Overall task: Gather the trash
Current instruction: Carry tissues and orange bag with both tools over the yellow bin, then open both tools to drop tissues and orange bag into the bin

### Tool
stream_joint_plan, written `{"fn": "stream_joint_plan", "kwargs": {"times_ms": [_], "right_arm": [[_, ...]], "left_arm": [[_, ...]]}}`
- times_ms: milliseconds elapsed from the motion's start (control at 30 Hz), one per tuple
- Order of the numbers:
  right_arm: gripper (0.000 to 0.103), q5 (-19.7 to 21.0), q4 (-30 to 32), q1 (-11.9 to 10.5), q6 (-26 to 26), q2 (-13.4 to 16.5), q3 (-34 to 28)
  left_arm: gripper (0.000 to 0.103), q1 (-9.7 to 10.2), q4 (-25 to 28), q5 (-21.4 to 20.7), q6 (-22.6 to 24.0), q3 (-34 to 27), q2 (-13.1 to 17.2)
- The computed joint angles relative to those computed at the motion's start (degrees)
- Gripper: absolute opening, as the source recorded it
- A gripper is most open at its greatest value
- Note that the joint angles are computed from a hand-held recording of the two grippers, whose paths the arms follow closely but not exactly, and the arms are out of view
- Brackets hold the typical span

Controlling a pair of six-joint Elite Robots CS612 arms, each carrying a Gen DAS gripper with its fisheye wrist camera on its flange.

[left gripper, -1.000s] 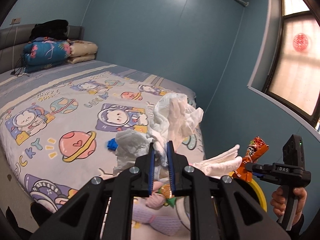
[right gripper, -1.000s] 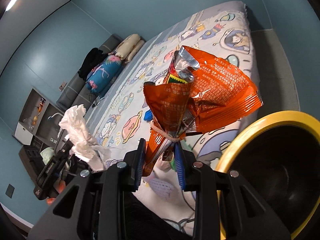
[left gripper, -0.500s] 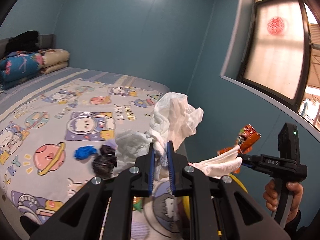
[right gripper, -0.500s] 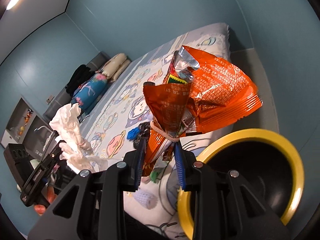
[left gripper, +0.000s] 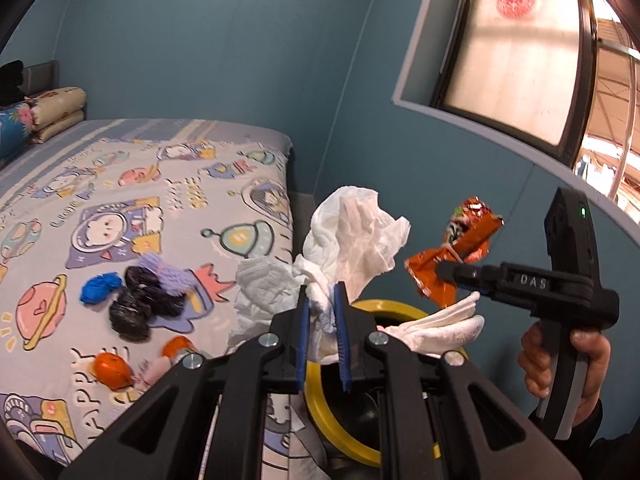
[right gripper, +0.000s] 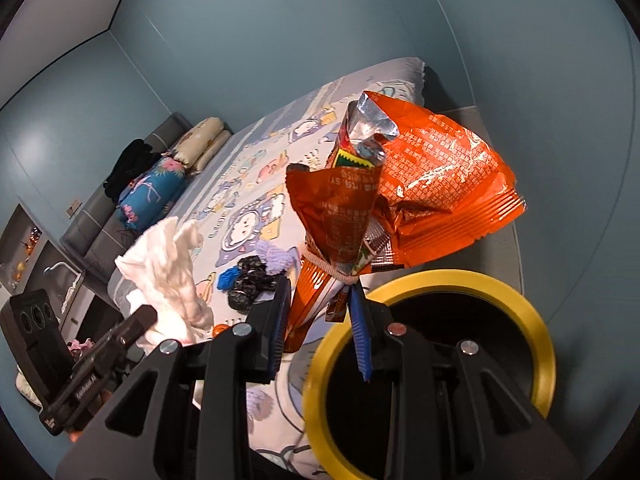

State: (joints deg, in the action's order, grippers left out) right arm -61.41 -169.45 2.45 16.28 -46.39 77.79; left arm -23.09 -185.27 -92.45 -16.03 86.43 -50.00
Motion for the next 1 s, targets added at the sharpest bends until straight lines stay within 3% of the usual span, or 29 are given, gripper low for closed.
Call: {"fn": "stream_joint_plan", "kwargs": {"times_ms": [367,1000], "right_arm": [[0.028,1.4,7.3,-0.5,-0.4,2.3,-2.8],[0.030,-0.8,19.3,-0.6,0.5,3.3,-3.5]], "left_arm": [[0.011,-0.96,4.9,-2.4,2.0,-1.5,2.0],[0.011,-1.75,12.0,-7.1,5.4,-4.3,5.4]]}}
